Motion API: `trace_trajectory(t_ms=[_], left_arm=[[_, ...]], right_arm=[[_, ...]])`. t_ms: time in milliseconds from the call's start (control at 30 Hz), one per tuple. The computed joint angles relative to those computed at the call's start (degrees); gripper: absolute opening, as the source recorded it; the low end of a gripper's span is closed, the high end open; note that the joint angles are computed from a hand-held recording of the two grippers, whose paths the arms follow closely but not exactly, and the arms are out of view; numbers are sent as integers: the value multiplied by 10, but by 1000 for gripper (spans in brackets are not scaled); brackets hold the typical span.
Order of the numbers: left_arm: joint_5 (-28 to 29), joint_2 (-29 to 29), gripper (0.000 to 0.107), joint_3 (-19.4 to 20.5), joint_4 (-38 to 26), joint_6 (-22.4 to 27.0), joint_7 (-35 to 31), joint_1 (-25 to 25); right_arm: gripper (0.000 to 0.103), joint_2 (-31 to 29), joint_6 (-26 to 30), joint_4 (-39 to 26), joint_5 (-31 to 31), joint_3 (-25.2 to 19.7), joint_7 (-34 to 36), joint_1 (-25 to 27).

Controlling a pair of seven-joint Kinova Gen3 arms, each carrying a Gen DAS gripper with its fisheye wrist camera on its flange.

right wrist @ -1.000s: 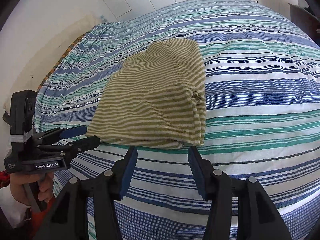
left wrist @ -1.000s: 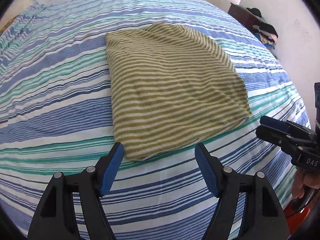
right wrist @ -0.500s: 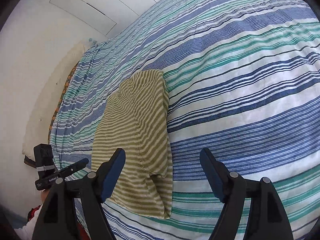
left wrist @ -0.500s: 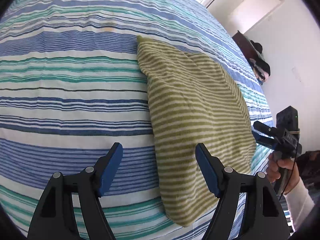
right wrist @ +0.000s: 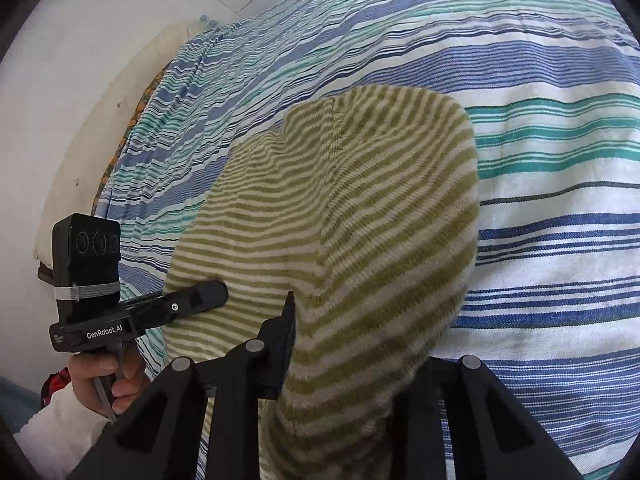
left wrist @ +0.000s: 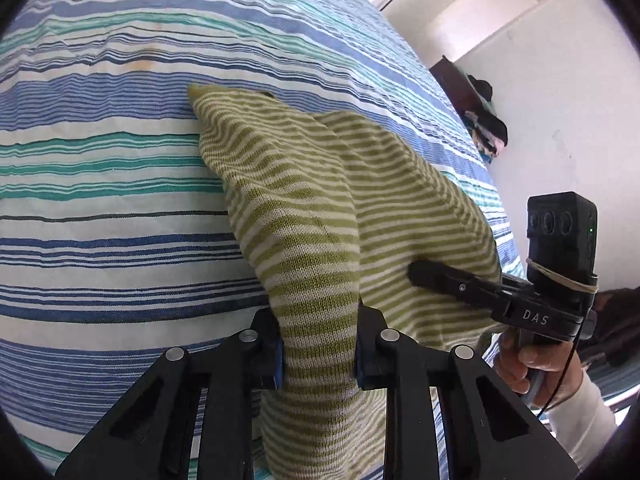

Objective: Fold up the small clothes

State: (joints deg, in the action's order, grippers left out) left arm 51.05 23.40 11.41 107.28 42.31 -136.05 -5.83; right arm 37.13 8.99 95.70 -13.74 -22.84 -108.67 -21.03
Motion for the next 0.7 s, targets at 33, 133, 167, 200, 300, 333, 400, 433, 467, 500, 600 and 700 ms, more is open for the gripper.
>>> trace_trajectory(t_ms=[33, 133, 167, 200, 300, 333, 400, 433, 467, 500, 600, 700], left_arm=[[4, -14, 23, 1, 7, 2, -2, -3], [21, -54, 23, -6, 25, 26, -14, -16], [25, -68, 23, -12, 30, 38, -18, -20], [29, -82, 23, -20, 35, 52, -25, -25], [29, -117, 23, -51, 38, 100, -42, -40], [29, -127, 23, -62, 38, 115, -47, -45], [28, -145, 23, -82, 37, 143, -52, -54], [26, -155, 23, -90, 35, 153, -51, -56], [24, -163, 23, -99, 33, 165, -53, -61], [21, -171, 23, -109, 29, 178, -55, -67], [15, -189, 23, -134, 9, 209, -61, -82], [9, -201, 24, -155, -12, 225, -74, -99]], right_arm=[[23, -14, 6, 1, 6, 24, -7, -25], [22, -45, 14, 7, 19, 68, -26, -79], [22, -53, 20, 4, 23, 81, -34, -96], [22, -62, 21, 6, 27, 84, -38, -103], [22, -89, 27, 10, 39, 89, -45, -123], [22, -97, 33, 5, 45, 94, -47, -133], [22, -106, 47, -9, 56, 102, -53, -152], [22, -110, 54, -19, 62, 109, -57, -164], [22, -112, 60, -28, 69, 114, -62, -175], [22, -113, 67, -39, 76, 122, -69, -188], [22, -111, 88, -82, 110, 153, -95, -236], [22, -96, 105, -136, 137, 160, -106, -257]])
